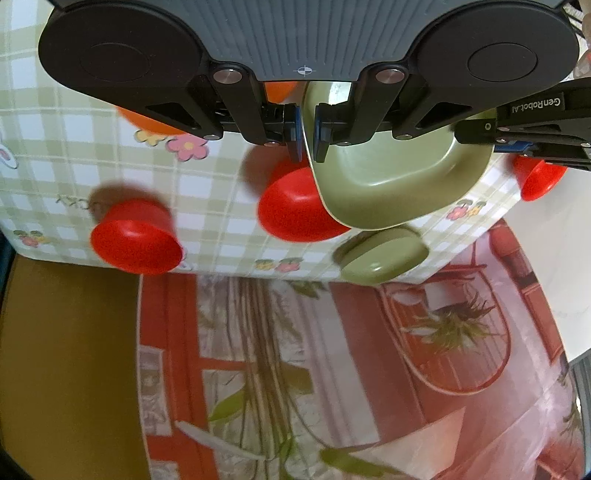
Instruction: Organize plates and bowls
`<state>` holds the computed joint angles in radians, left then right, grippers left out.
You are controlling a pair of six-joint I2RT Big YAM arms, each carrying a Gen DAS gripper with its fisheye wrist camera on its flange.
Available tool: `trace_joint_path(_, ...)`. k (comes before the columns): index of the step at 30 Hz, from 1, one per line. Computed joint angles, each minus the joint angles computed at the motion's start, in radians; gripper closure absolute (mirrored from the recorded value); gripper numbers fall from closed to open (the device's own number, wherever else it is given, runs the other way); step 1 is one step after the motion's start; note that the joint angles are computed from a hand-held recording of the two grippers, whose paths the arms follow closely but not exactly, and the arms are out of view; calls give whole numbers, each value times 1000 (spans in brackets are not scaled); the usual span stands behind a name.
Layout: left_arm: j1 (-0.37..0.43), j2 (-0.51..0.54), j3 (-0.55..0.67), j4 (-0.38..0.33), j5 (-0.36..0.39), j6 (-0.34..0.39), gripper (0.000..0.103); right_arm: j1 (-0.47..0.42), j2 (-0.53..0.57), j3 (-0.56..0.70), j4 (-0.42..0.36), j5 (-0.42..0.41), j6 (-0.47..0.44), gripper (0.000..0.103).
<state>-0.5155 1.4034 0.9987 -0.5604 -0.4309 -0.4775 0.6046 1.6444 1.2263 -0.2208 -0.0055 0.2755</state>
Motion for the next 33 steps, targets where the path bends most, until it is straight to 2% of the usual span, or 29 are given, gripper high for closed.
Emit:
trace_joint_path(8, -31, 38, 49, 4, 15, 4, 87, -44, -32, -19, -3, 13, -40, 97)
trace_joint_path(33, -114, 134, 137, -13, 62, 34, 87, -128, -113, -123, -29, 31, -42, 96)
